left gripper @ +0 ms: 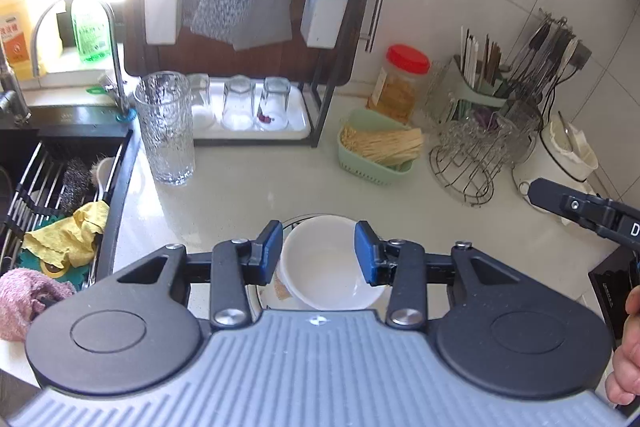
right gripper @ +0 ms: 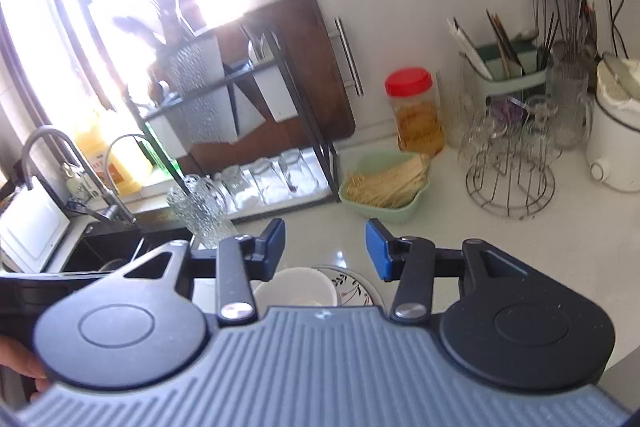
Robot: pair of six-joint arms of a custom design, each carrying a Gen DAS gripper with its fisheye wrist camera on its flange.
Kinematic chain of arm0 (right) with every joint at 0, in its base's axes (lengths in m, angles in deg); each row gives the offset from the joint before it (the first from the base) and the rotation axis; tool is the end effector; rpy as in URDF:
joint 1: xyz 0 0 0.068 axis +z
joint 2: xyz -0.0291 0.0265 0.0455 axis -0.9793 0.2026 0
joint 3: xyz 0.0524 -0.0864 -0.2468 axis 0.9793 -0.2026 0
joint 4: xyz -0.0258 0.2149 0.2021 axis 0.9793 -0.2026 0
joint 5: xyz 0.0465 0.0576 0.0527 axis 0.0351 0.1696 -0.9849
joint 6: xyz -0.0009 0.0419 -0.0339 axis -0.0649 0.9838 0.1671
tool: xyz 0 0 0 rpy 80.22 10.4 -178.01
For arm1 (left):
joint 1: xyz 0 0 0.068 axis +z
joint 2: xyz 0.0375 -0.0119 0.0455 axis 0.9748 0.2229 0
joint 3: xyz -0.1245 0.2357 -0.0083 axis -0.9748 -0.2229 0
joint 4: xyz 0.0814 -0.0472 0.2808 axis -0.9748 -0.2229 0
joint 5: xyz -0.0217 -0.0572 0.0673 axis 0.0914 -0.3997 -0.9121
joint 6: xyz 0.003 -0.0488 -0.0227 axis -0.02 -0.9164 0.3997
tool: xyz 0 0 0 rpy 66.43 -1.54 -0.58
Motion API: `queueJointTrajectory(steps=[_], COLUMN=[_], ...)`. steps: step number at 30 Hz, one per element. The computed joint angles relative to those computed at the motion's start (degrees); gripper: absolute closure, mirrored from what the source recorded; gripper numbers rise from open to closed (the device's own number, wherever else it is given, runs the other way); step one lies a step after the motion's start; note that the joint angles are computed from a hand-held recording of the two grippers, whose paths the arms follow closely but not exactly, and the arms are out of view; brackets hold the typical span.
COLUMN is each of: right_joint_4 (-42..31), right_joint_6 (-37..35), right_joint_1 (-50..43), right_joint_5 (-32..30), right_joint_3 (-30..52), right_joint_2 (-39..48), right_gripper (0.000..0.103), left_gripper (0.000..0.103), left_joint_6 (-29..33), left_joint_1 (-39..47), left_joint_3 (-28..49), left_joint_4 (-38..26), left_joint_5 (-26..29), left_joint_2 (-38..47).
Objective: Organize plates and bowls
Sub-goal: 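Open both grippers and pull them back from the bowls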
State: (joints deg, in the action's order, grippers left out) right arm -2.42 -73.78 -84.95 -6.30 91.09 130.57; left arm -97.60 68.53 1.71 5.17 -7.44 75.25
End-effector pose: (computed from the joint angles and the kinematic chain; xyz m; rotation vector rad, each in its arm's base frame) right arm 0.2583 -0.0169 0.2991 0.0535 2.1117 0.4166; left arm 0.3084 -0.0500 0.3022 -0.0155 2.3550 -0.2862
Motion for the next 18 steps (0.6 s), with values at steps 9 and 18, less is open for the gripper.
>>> queueJointTrajectory(steps=[9, 18], right_joint_4=[-7.62, -17.75], right_joint_6=[-9.47, -23.61], right_joint_1=[-14.92, -29.78], right_joint_5=[-13.34, -24.96], right_joint_3=[-4.02, -7.24], right_joint_2=[-10.55, -13.89], right_gripper=[0.055, 0.055], left_gripper=[0.058, 0.058], left_joint_6=[-10.10, -20.31], left_joint_1=[-14.01, -28.68], left_joint_3=[-4.44, -7.52], left_joint_4=[-3.10, -7.62], left_joint_5=[-12.47, -23.65], left_joint_2=[-10.24, -14.89])
